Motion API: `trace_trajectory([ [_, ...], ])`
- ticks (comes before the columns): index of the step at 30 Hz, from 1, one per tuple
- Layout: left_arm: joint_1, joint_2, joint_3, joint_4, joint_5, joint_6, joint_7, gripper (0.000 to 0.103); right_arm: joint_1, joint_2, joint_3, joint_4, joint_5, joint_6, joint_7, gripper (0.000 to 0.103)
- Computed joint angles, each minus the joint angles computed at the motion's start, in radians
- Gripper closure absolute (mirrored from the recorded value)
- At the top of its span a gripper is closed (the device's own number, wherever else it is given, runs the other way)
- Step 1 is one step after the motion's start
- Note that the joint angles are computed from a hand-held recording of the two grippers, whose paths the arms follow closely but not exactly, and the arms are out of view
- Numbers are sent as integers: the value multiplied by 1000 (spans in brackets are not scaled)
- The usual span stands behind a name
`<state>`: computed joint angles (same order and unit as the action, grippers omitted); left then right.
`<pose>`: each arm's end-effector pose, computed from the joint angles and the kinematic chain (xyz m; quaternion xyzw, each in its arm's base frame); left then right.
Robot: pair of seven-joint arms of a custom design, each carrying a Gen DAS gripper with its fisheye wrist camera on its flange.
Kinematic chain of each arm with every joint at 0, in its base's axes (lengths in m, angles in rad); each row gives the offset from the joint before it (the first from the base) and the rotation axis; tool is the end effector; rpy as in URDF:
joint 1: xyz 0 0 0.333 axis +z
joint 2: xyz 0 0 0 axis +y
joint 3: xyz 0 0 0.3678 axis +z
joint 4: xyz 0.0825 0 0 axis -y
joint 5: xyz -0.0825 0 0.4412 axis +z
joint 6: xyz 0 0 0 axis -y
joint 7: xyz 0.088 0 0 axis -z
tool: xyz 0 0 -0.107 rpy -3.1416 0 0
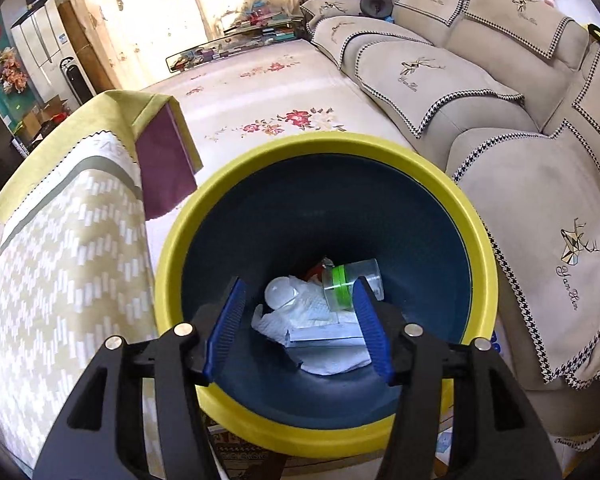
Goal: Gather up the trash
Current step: 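Grasp the white-green drink bottle with the left gripper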
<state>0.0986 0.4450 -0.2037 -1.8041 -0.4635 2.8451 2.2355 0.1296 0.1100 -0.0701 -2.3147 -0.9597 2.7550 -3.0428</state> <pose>0.7567 -0.0373 0.3772 -0.5534 0.7655 -0.2830 0.1663 0.5761 0.0683 0.3268 -0.3766 0.8815 -0.2332 0.1634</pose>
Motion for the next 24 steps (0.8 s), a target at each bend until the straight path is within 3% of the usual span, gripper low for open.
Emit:
trace_trajectory([
  [4,-36,30,46,42,61,-29,-62,7,1,-4,3,-2,6,2,-9,49],
  [9,-29,39,47,56,87,-58,-90,21,3,-2,6,-3,26,2,-26,49],
  [16,-67,70,84,94,168,-64,-147,23,12,13,6,10,51,10,-60,49],
  [19,-101,94,120,132,238,-82,-199,30,16,12,5,11,53,10,-64,49],
  [24,-108,117,124,172,299,-115,-216,36,17,7,3,2,57,11,-66,49],
])
